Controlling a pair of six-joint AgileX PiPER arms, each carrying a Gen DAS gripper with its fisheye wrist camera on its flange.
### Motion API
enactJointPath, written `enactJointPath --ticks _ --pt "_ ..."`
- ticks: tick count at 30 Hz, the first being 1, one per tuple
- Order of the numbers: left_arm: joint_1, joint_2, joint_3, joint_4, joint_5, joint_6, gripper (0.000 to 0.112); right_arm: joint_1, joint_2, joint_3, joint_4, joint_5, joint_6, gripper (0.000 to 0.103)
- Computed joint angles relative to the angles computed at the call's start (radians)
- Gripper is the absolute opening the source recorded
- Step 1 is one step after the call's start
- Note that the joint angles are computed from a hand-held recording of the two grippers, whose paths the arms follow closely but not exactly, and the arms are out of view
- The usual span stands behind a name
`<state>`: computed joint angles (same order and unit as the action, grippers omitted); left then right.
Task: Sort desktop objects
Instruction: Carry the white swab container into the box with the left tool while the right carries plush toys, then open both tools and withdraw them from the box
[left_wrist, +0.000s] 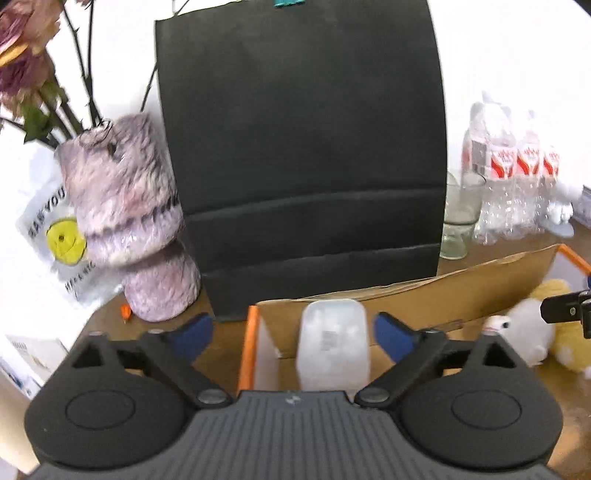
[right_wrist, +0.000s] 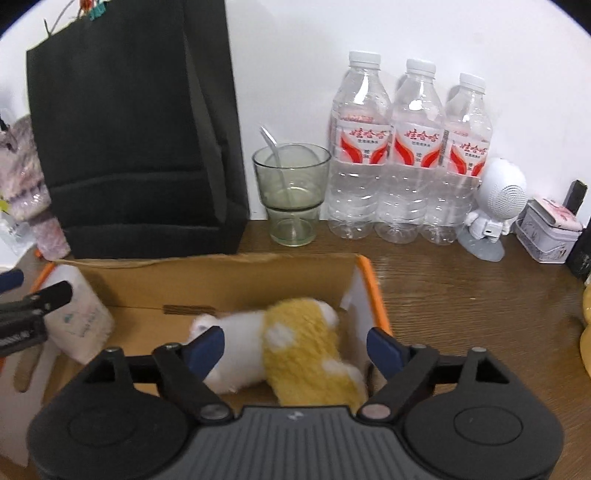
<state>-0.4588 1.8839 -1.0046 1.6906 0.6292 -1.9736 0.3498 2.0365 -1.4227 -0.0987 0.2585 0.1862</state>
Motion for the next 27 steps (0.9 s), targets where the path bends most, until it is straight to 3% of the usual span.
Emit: enactJointPath --ticks 4,8,11,13,17,21,27 --pt "0.011 -0.026 -0.005 -0.073 -0.058 0.105 0.103 -0.008 0.013 -0.033 0.249 0.063 -0.24 0.085" --pt "-0.01 -0.064 -0.01 -0.259 -0.041 0.275 0.103 -0.006 -0.004 -0.035 0.275 0.106 -0.235 0.087" --pt "-0.007 -0.132 0.043 -0.344 -0.111 0.301 0.103 -0.03 -0.062 0.035 0.406 0.102 -0.353 0.094" --pt "-0.014 -0.171 0.062 -0.456 -0.138 0.414 0.103 -0.046 -0.095 0.062 0.43 0.136 -0.369 0.096" --pt "-0.089 -0.273 0.098 -0.572 -0.052 0.498 0.103 -0.056 -0.196 0.128 0.335 0.184 -0.268 0.096" --pt "-0.164 -0.431 0.149 -0.715 0.013 0.551 0.103 -0.066 -0.349 0.233 0.351 0.218 -0.266 0.096" --pt "-0.409 -0.612 0.249 -0.706 0.228 0.361 0.103 0.001 -0.594 0.447 0.205 0.177 -0.11 0.098"
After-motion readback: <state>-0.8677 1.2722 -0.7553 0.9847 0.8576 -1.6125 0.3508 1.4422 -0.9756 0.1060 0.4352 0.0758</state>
